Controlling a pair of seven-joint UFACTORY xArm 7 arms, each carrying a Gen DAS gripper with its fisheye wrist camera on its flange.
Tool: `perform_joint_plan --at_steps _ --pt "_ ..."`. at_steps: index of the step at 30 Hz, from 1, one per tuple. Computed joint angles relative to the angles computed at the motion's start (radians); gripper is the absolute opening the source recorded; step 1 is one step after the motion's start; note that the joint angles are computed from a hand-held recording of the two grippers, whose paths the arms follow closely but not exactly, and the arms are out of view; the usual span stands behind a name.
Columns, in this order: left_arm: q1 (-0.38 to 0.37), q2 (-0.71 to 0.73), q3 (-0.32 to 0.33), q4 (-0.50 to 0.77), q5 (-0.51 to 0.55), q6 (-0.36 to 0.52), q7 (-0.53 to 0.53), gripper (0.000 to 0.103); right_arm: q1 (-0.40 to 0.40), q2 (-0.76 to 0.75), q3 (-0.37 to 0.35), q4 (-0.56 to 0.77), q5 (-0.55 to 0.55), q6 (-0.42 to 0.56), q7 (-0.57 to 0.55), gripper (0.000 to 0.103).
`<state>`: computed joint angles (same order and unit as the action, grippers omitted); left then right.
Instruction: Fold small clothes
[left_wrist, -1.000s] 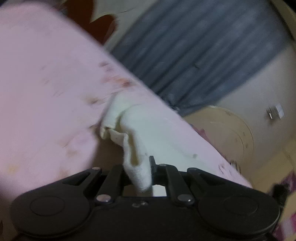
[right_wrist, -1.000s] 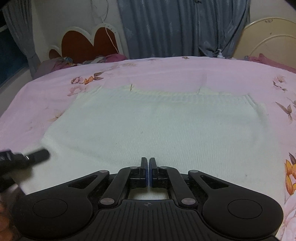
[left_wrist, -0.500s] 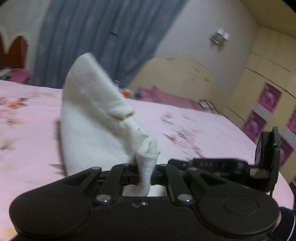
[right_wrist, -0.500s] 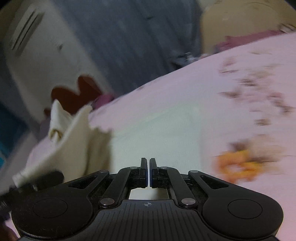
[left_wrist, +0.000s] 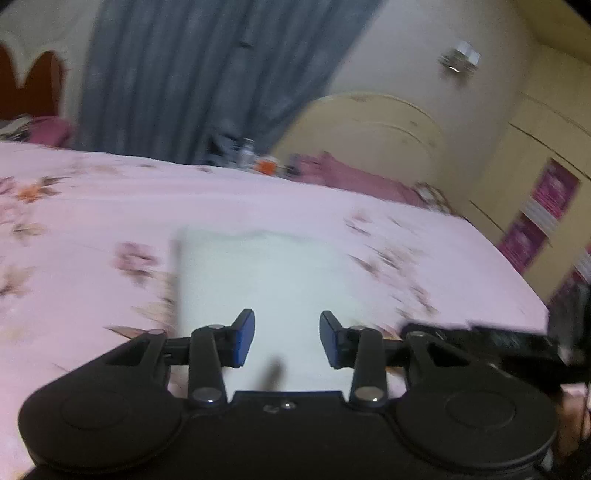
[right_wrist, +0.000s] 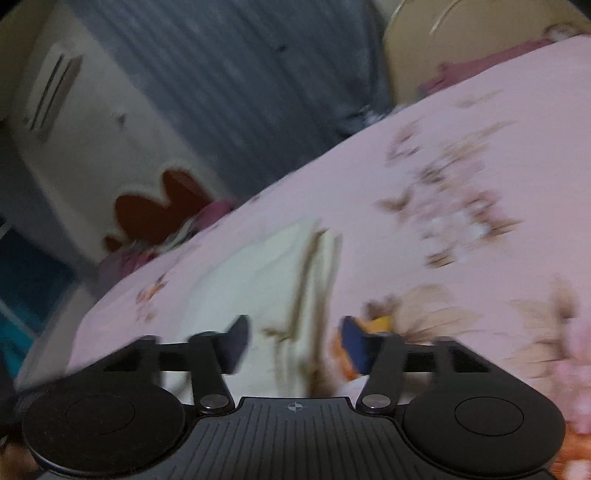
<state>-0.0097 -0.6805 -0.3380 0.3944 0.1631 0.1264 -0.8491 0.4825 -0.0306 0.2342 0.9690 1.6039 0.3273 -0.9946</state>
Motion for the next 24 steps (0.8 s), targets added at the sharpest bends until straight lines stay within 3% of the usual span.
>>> perform_joint_plan --at_steps 6,11,12,14,17,20,24 --pt "0.048 0.104 0.024 0.009 0.021 -0.089 0.057 0.033 0.026 0.113 0.031 0.091 -0.119 -0.028 0.068 0.050" --pt "-0.068 0.246 0.145 0.050 -0.018 -0.126 0.190 0.031 0.029 0.171 0.056 0.127 -0.215 -0.050 0.123 0.050" --pt "-0.087 0.259 0.159 0.050 -0.030 -0.130 0.210 0.031 0.031 0.183 0.061 0.136 -0.244 -0.064 0.144 0.047" --pt "-0.119 0.260 0.185 0.030 -0.057 -0.160 0.243 0.031 0.033 0.196 0.068 0.140 -0.331 -0.077 0.210 0.019" --pt "-0.153 0.256 0.213 0.023 -0.095 -0.179 0.281 0.031 0.011 0.189 0.087 0.132 -0.340 -0.070 0.206 0.012" --pt "-0.258 0.237 0.298 0.025 -0.140 -0.158 0.345 0.031 -0.004 0.138 0.083 0.094 -0.365 -0.040 0.218 0.008" --pt "-0.237 0.253 0.245 0.068 -0.143 -0.063 0.401 0.031 -0.008 0.123 0.065 0.064 -0.377 -0.021 0.250 0.008"
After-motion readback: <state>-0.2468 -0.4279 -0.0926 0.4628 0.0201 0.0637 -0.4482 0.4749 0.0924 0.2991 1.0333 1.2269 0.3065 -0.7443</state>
